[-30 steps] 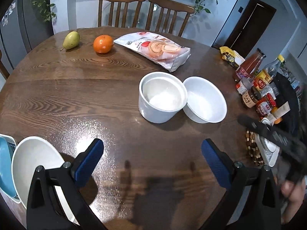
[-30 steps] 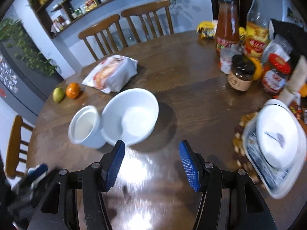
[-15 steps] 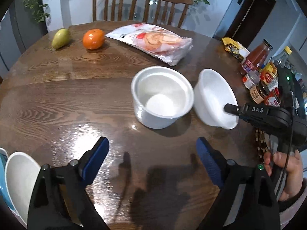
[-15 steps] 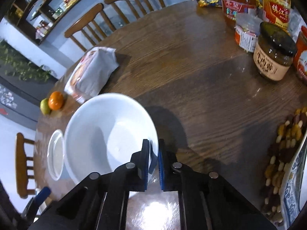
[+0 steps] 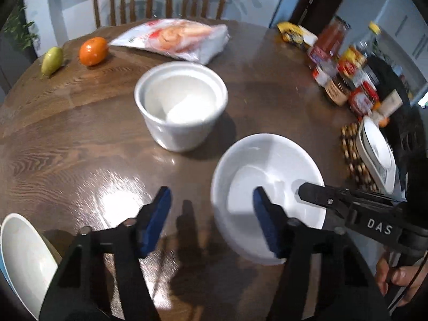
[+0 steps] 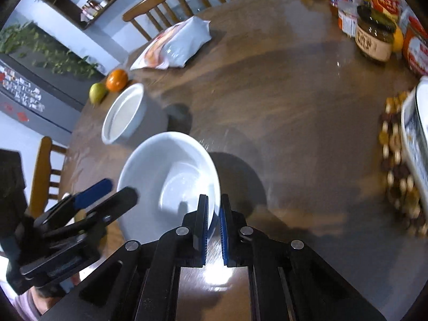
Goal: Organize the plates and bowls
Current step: 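Grasp the rim of the smaller white bowl with the left tool while the right tool grips it, then carry the smaller white bowl with both tools toward the large white bowl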
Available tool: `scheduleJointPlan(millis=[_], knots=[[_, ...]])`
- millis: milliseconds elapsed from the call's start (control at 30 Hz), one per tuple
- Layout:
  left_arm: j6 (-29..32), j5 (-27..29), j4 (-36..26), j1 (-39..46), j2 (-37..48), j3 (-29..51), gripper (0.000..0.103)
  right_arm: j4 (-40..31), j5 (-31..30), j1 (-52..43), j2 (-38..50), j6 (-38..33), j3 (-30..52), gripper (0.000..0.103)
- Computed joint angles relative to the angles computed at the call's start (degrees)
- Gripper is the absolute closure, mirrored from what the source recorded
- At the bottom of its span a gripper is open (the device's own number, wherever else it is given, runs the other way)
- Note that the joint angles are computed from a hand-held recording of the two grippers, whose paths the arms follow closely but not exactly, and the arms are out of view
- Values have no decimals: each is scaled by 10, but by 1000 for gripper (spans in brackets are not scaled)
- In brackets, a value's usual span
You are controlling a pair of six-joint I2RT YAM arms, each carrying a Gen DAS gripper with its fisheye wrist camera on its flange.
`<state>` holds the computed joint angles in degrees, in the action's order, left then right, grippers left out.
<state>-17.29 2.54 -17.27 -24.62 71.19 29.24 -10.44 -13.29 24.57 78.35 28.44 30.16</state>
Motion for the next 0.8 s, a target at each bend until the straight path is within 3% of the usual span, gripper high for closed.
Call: scheduleJointPlan(millis=[67,133,233,433,800], knots=[[2,7,-3,-5,3,-5,57,3,5,15,-17,14,-15,94],[4,7,-7,-14,5,-8,73,6,8,25,-20,24,-19,94],[4,15,-12,-18,9,-16,90,6,31,44,-31,40,-27,94],[2,32,-17,-14,-2,-34,93,17,78,90,-47,80,-42,94],[0,-32,-61,-42,-103,-65,93,7,157,178,-103,142,-63,94]])
